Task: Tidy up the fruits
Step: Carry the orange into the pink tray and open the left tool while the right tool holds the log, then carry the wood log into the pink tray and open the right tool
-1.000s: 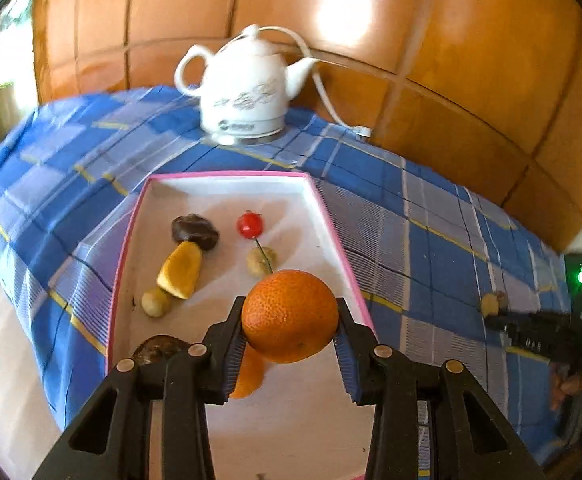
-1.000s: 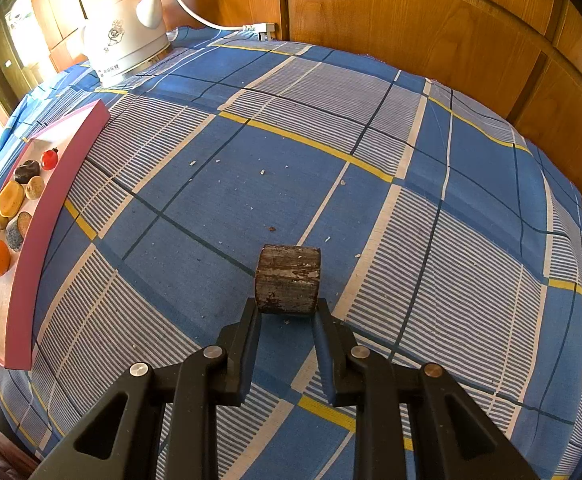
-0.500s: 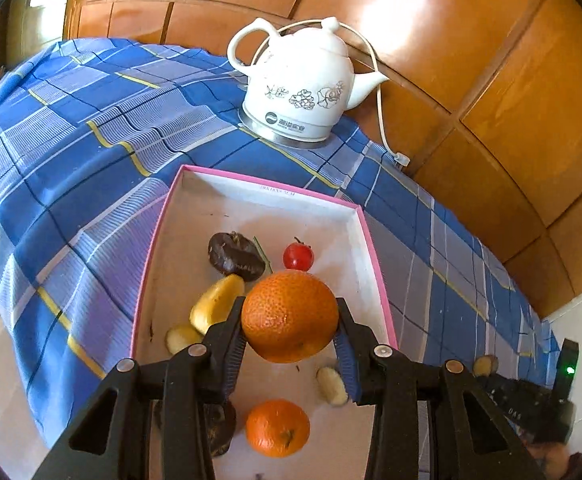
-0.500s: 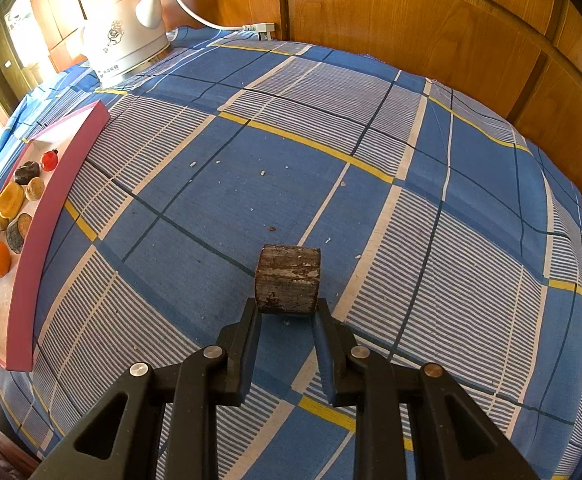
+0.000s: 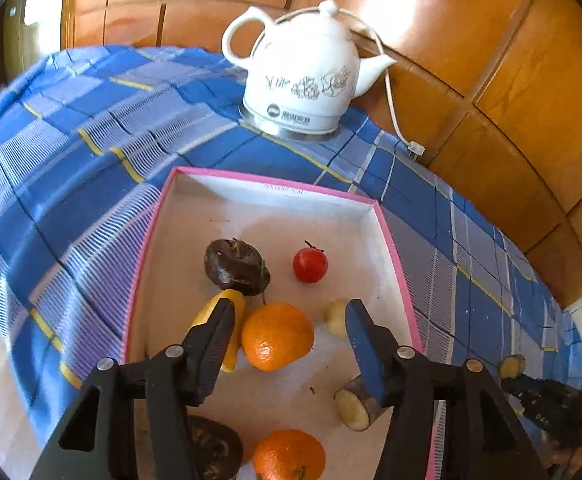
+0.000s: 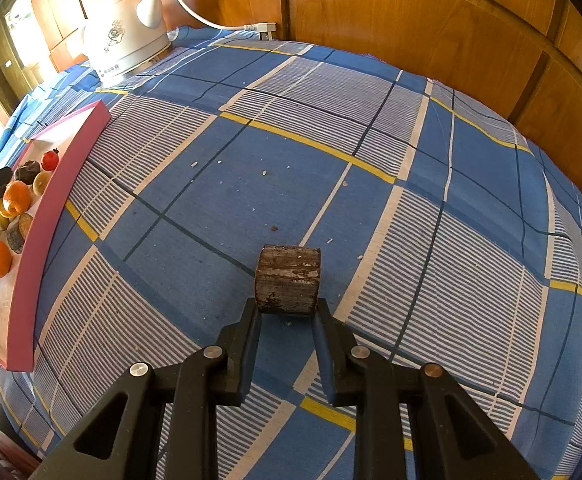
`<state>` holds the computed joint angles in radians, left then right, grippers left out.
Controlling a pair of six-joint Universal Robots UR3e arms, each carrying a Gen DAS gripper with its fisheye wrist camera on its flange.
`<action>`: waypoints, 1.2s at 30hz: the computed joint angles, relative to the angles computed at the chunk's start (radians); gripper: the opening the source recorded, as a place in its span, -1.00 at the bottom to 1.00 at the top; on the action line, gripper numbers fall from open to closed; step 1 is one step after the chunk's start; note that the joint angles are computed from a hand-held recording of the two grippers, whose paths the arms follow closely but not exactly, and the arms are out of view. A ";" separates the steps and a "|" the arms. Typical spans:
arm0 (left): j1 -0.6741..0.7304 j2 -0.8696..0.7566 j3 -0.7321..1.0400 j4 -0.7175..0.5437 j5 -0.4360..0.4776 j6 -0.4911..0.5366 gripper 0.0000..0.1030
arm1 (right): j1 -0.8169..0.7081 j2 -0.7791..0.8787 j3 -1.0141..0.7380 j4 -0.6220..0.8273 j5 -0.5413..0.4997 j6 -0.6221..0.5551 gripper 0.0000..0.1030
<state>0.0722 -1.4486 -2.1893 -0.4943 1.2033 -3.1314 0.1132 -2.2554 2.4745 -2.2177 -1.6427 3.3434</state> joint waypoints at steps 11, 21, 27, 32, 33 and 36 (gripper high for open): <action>0.005 0.236 -0.145 -0.001 0.145 0.044 0.15 | 0.012 0.007 -0.002 -0.004 -0.010 0.007 -0.50; 0.005 0.443 -0.218 -0.046 0.160 0.090 0.34 | 0.022 0.013 0.003 -0.005 -0.021 0.001 -0.50; 0.026 0.518 -0.233 -0.087 0.129 0.116 0.37 | 0.052 0.049 -0.014 -0.012 -0.048 0.025 -0.50; 0.048 0.555 -0.248 -0.119 0.110 0.134 0.38 | 0.080 0.079 -0.033 -0.019 -0.064 0.051 -0.50; 0.055 0.566 -0.254 -0.128 0.105 0.141 0.38 | 0.088 0.084 -0.038 -0.020 -0.064 0.057 -0.50; 0.076 0.593 -0.268 -0.147 0.093 0.155 0.38 | 0.117 0.111 -0.058 -0.040 -0.050 0.080 -0.50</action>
